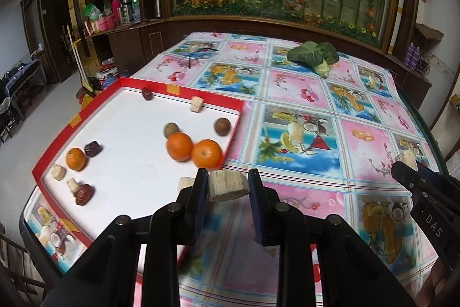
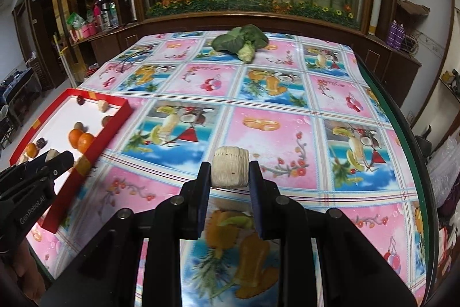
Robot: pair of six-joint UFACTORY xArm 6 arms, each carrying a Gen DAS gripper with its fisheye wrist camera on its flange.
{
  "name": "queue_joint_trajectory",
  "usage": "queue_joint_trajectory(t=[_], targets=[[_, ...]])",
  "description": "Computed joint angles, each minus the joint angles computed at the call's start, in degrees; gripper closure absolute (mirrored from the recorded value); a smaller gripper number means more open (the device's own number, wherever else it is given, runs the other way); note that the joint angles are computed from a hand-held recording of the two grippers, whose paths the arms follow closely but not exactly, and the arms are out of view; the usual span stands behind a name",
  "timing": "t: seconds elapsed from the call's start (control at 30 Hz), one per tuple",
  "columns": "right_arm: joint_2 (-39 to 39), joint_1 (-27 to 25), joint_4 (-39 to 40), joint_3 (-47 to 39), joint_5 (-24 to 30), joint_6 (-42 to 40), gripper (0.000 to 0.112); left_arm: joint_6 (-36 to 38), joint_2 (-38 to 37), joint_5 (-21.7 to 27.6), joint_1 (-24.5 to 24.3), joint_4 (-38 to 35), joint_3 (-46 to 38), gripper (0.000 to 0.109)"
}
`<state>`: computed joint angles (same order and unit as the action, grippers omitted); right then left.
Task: Organize fruits
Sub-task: 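Lift both beige fruits and carry them over the tray, then lower both beige fruits into the tray and open both tools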
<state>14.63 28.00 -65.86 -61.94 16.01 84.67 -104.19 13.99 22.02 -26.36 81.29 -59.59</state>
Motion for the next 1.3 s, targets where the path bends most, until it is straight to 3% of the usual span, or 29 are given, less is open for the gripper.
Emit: queue_joint_trajectory(t=[0.2, 0.33, 0.47, 0.57, 0.73, 0.87, 0.9, 0.93, 0.97, 1.0, 1.13, 1.3], targets=[[2.7, 2.2, 4.1, -4.2, -2.2, -6.1, 0.084, -3.2, -4.2, 1.0, 3.0, 2.3, 4.2, 0.082], [7.9, 4.7, 11.6, -10.7, -4.6, -14.8, 0.084, -4.8, -7.0, 2.6, 6.2, 2.8, 7.6, 0.082], [14.1, 7.7, 22.4, -18.3, -6.2, -26.7, 0.084, -4.0, -8.1, 3.8, 9.7, 1.2, 9.2, 0.082], [19.3, 10.1, 36.4, -24.7, -6.2, -40.4, 0.084, -3.2, -7.9, 4.3, 12.1, 0.2, 9.3, 0.082], [28.4, 12.5, 47.4, -38.4, -1.7, -51.7, 0.084, 0.0, -6.7, 4.3, 15.3, -2.9, 8.6, 0.081], [37.1, 12.9, 54.4, -51.8, 5.2, -58.2, 0.083, 1.7, -5.2, 3.3, 17.4, -6.3, 7.9, 0.08], [38.2, 12.9, 54.9, -53.6, 6.5, -58.7, 0.082, 1.3, -5.1, 3.4, 17.5, -6.2, 8.0, 0.069], [40.2, 12.8, 55.6, -56.5, 8.2, -59.2, 0.078, 1.6, -4.7, 3.8, 17.5, -6.7, 7.7, 0.06], [41.3, 12.7, 57.0, -58.1, 9.1, -60.5, 0.062, 2.4, -4.5, 3.8, 17.6, -7.6, 7.5, 0.043], [41.5, 12.6, 57.8, -58.2, 9.4, -61.0, 0.045, 3.9, -4.1, 3.5, 17.7, -9.0, 7.3, 0.035], [39.6, 12.4, 59.9, -54.3, 6.8, -62.1, 0.039, 6.9, -4.6, 3.8, 17.2, -11.5, 7.9, 0.032], [35.3, 12.1, 61.7, -47.4, 2.7, -64.2, 0.013, 9.4, -5.3, 3.9, 16.3, -12.2, 8.3, 0.03]])
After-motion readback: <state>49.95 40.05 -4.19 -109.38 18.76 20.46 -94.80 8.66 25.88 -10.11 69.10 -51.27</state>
